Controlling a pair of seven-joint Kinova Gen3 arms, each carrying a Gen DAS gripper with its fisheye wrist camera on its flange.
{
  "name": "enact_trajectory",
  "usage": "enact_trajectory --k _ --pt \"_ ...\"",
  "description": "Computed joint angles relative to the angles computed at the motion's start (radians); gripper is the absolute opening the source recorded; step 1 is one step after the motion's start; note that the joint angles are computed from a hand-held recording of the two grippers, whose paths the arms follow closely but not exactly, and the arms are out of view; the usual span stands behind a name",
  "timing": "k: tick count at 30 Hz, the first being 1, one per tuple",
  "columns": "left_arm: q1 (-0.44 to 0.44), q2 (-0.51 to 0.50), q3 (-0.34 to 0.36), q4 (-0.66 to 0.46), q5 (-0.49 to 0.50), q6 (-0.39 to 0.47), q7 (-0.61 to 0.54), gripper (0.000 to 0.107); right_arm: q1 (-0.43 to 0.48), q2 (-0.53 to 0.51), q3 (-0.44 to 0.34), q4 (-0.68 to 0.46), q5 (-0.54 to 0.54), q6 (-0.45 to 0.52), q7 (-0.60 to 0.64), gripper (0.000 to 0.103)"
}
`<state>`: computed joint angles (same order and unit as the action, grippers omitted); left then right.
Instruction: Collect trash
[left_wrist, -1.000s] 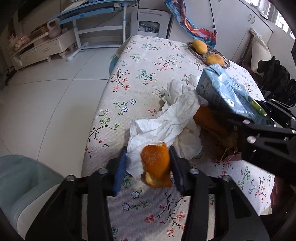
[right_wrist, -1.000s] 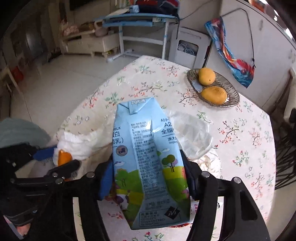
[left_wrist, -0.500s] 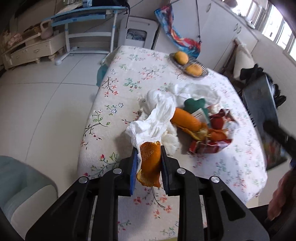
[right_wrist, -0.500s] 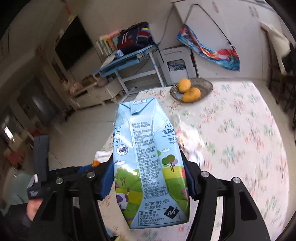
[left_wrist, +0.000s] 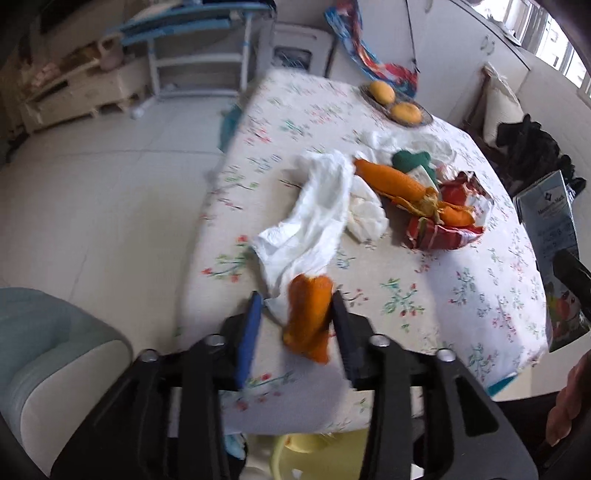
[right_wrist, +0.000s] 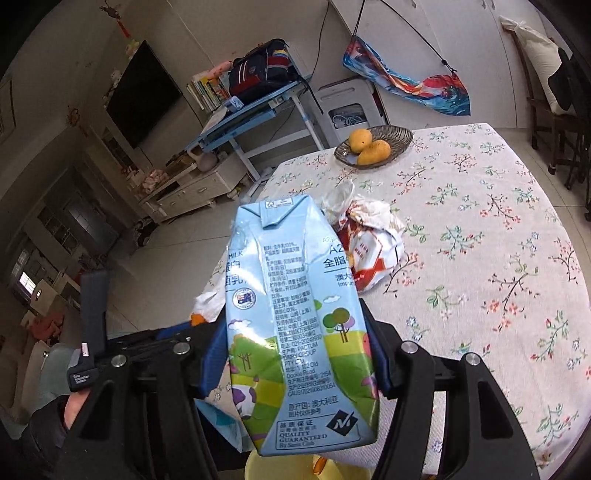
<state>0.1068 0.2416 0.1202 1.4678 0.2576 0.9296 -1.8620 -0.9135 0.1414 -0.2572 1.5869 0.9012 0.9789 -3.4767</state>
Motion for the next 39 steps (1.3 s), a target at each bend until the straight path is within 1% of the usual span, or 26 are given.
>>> enact_trajectory --k 2,7,8,9,10,11,13,14,15,16,18,19,20,21,22,23,24,25,26,27,29,32,33,34,37,39 --pt "0.007 -0.034 -0.005 0.047 -0.015 -0.052 0.002 0.042 -0.003 0.002 -0.001 0.001 0.001 -0.004 -0.003 0.061" --pt "0.017 -0.066 -0.004 0.083 -0.036 -0.103 -0.014 0.042 -0.009 -0.006 -0.008 0.02 0.009 -0.009 -0.014 0.061" --pt "0.005 -0.068 0.015 0.09 -0.048 -0.111 -0.008 0.042 -0.009 -0.006 -0.009 0.021 0.009 -0.009 -0.014 0.061" --pt "-0.009 -0.077 0.037 0.108 -0.06 -0.135 0.001 0.042 -0.009 -0.007 -0.009 0.024 0.009 -0.011 -0.014 0.061" --pt "-0.006 -0.091 0.041 0.135 -0.07 -0.176 0.005 0.042 -0.009 -0.009 -0.01 0.027 0.01 -0.012 -0.017 0.061" --pt "0.014 -0.11 0.028 0.158 -0.093 -0.216 0.019 0.042 -0.008 -0.008 -0.011 0.027 0.01 -0.013 -0.019 0.061" --pt "0.085 -0.164 -0.031 0.205 -0.145 -0.298 0.044 0.043 -0.008 -0.009 -0.011 0.032 0.012 -0.016 -0.026 0.061" --pt "0.101 -0.179 -0.047 0.226 -0.146 -0.338 0.032 0.043 -0.008 -0.01 -0.011 0.035 0.014 -0.018 -0.03 0.061" --pt "0.097 -0.201 -0.049 0.244 -0.132 -0.369 0.004 0.044 -0.006 -0.013 -0.011 0.039 0.015 -0.022 -0.032 0.061" --pt "0.076 -0.209 -0.035 0.255 -0.101 -0.383 -0.034 0.045 -0.005 -0.014 -0.012 0.042 0.017 -0.024 -0.035 0.061" --pt "0.011 -0.201 0.021 0.251 -0.022 -0.363 -0.096 0.045 -0.004 -0.014 -0.013 0.046 0.023 -0.028 -0.043 0.061" --pt "0.002 -0.189 0.028 0.234 0.0 -0.329 -0.124 0.045 -0.006 -0.015 -0.015 0.05 0.027 -0.028 -0.051 0.061" --pt "0.011 -0.175 0.02 0.213 0.006 -0.29 -0.138 0.045 -0.005 -0.015 -0.015 0.053 0.029 -0.033 -0.054 0.061" --pt "0.039 -0.152 -0.002 0.194 -0.005 -0.255 -0.136 0.045 -0.005 -0.017 -0.016 0.057 0.032 -0.036 -0.06 0.061" --pt "0.085 -0.137 -0.038 0.181 -0.032 -0.236 -0.117 0.045 -0.004 -0.018 -0.017 0.061 0.033 -0.04 -0.063 0.061" --pt "0.115 -0.113 -0.057 0.162 -0.072 -0.209 -0.088 0.045 -0.003 -0.019 -0.018 0.064 0.035 -0.043 -0.065 0.061" --pt "0.128 -0.098 -0.057 0.153 -0.107 -0.196 -0.051 0.045 -0.002 -0.024 -0.019 0.072 0.037 -0.048 -0.069 0.061" --pt "0.122 -0.086 -0.043 0.143 -0.125 -0.18 -0.026 0.045 0.0 -0.025 -0.02 0.075 0.038 -0.051 -0.071 0.061" --pt "0.098 -0.076 -0.015 0.134 -0.132 -0.168 -0.015 0.045 0.001 -0.027 -0.021 0.078 0.039 -0.055 -0.074 0.061" --pt "0.094 -0.067 -0.002 0.129 -0.155 -0.167 0.009 0.045 0.003 -0.028 -0.022 0.08 0.041 -0.057 -0.076 0.061" --pt "0.109 -0.049 -0.008 0.115 -0.194 -0.164 0.059 0.044 0.004 -0.028 -0.025 0.082 0.044 -0.059 -0.081 0.061" --pt "0.101 -0.03 -0.007 0.097 -0.182 -0.156 0.089 0.035 0.007 -0.029 -0.027 0.083 0.042 -0.063 -0.078 0.061" --pt "0.099 -0.027 -0.005 0.096 -0.178 -0.159 0.093 0.03 0.008 -0.029 -0.028 0.083 0.042 -0.064 -0.078 0.061" --pt "0.085 -0.024 0.0 0.092 -0.157 -0.155 0.081 0.022 0.009 -0.031 -0.028 0.086 0.041 -0.067 -0.077 0.061" --pt "0.047 -0.033 0.013 0.103 -0.085 -0.158 0.03 0.019 0.01 -0.031 -0.029 0.088 0.041 -0.067 -0.079 0.061" --pt "0.021 -0.048 0.024 0.121 -0.023 -0.171 -0.024 0.019 0.01 -0.031 -0.03 0.087 0.041 -0.066 -0.079 0.061"
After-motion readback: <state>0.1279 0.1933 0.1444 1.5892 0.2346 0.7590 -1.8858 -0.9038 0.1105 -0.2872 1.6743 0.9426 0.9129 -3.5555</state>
